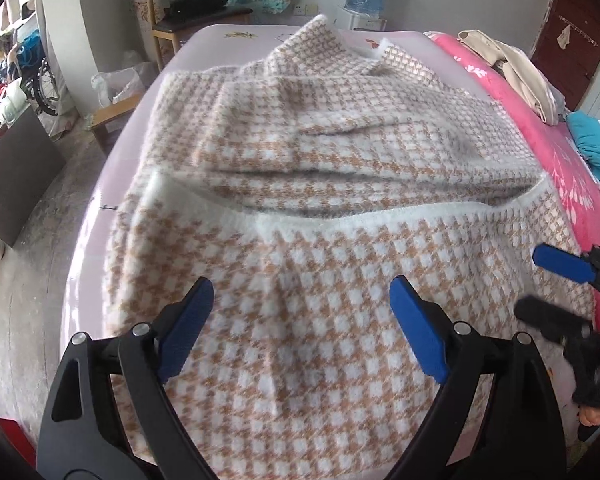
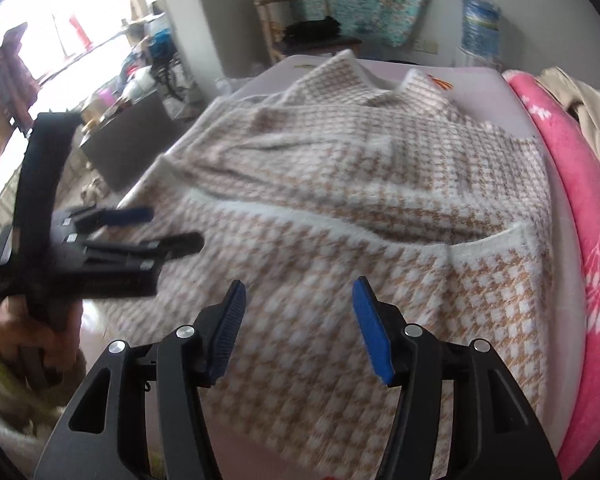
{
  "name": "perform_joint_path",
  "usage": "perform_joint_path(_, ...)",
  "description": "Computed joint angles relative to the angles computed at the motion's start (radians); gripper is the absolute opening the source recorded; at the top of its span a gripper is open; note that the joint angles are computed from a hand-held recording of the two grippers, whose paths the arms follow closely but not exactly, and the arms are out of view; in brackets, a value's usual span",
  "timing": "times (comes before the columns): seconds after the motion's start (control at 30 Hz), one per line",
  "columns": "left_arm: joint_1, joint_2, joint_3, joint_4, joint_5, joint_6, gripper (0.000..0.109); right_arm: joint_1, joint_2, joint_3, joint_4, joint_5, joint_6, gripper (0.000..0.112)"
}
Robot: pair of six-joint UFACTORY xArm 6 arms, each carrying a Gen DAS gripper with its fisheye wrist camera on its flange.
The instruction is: Fold large clothes
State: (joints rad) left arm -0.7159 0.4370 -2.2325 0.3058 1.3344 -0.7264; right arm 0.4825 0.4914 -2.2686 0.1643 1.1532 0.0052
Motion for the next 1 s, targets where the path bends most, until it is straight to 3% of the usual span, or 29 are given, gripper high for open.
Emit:
perform_joint_path(0.23,-0.001,-0.056,0.083,0.011,0.002,-0.026,0.086,0.031,0.004,0.008,-0.091,0.042,0.028,0.062)
perform_joint_path(0.4,-0.009,-0.085,0.126,0.021,-0.003,-0.025,0.086,0.052,-0.103,0.154,-0.078,-0.036,-0.062,0.062)
perform_joint_path(0.47,-0.011,-0.082,0.132,0.013,0.003,-0.027,0.086,0.069,-0.104,0.183,-0.124,-0.01,-0.065,0.064)
perform_joint_path(0.53,-0.014,-0.077,0.14,0.017,0.002,-0.03,0.087,0.086,-0.138,0.262,-0.187,-0.068,-0.054,0.07)
perform_joint_path(0.63,-0.021,-0.064,0.128,0.04,0.009,-0.029,0.089,0.082,-0.11,0.189,-0.182,-0.01,-0.026,0.07)
perform_joint_path(0.77,-0.019,-0.074,0.148,0.042,-0.004,-0.032,0.09,0.089,-0.143,0.223,-0.2,-0.049,-0.023,0.07)
perform_joint_path(0.83,-0.018,-0.077,0.156,0.043,-0.008,-0.037,0.092,0.095,-0.114,0.199,-0.244,-0.01,-0.012,0.07)
perform_joint_path(1.0,-0.022,-0.052,0.122,0.049,0.014,-0.047,0.094,0.055,-0.098,0.155,-0.15,0.015,0.033,0.075)
